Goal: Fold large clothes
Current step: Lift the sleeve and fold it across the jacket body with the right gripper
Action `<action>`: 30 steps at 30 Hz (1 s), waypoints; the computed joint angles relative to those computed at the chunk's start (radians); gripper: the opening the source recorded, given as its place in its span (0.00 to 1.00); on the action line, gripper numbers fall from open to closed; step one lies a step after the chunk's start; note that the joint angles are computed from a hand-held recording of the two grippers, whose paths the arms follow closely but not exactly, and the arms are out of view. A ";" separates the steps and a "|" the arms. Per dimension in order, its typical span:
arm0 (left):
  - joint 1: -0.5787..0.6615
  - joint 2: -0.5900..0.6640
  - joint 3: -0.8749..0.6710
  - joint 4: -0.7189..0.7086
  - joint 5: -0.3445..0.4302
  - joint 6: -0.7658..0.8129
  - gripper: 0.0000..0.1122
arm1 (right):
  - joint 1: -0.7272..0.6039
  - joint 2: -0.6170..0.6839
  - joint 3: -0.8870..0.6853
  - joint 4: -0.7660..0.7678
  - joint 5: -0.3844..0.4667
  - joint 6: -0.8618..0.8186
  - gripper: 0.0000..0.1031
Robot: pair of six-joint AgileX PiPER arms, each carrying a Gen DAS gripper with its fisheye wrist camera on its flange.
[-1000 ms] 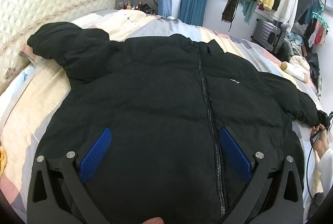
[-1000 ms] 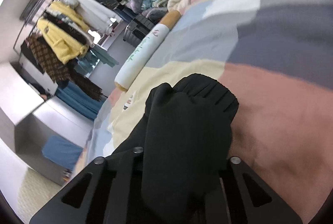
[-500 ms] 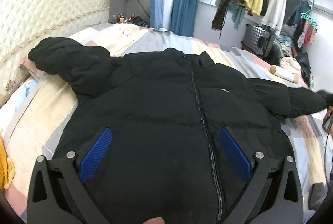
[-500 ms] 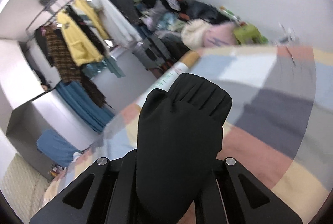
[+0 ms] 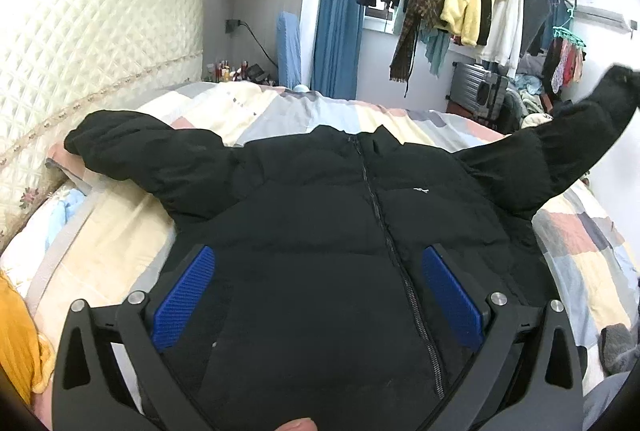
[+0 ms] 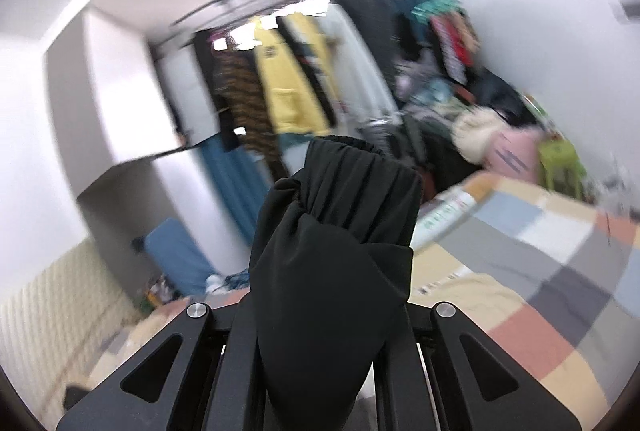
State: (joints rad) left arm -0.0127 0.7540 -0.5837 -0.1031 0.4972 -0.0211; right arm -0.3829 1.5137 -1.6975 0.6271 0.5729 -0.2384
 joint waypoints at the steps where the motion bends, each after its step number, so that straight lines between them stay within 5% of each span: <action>1: 0.027 -0.016 0.004 -0.045 0.008 0.052 0.92 | 0.041 -0.029 0.015 -0.035 -0.004 0.018 0.06; 9: 0.335 -0.063 0.009 -0.473 0.119 0.563 0.92 | 0.483 -0.028 -0.073 -0.485 -0.016 0.333 0.06; 14: 0.486 -0.041 0.001 -0.627 0.193 0.746 0.92 | 0.711 0.051 -0.123 -0.685 -0.020 0.470 0.06; 19: 0.641 -0.008 -0.011 -0.750 0.276 0.905 0.92 | 0.867 0.172 -0.158 -0.745 -0.039 0.510 0.07; 30: 0.807 0.114 -0.026 -0.878 0.311 1.103 0.92 | 1.033 0.476 -0.243 -0.646 -0.076 0.464 0.10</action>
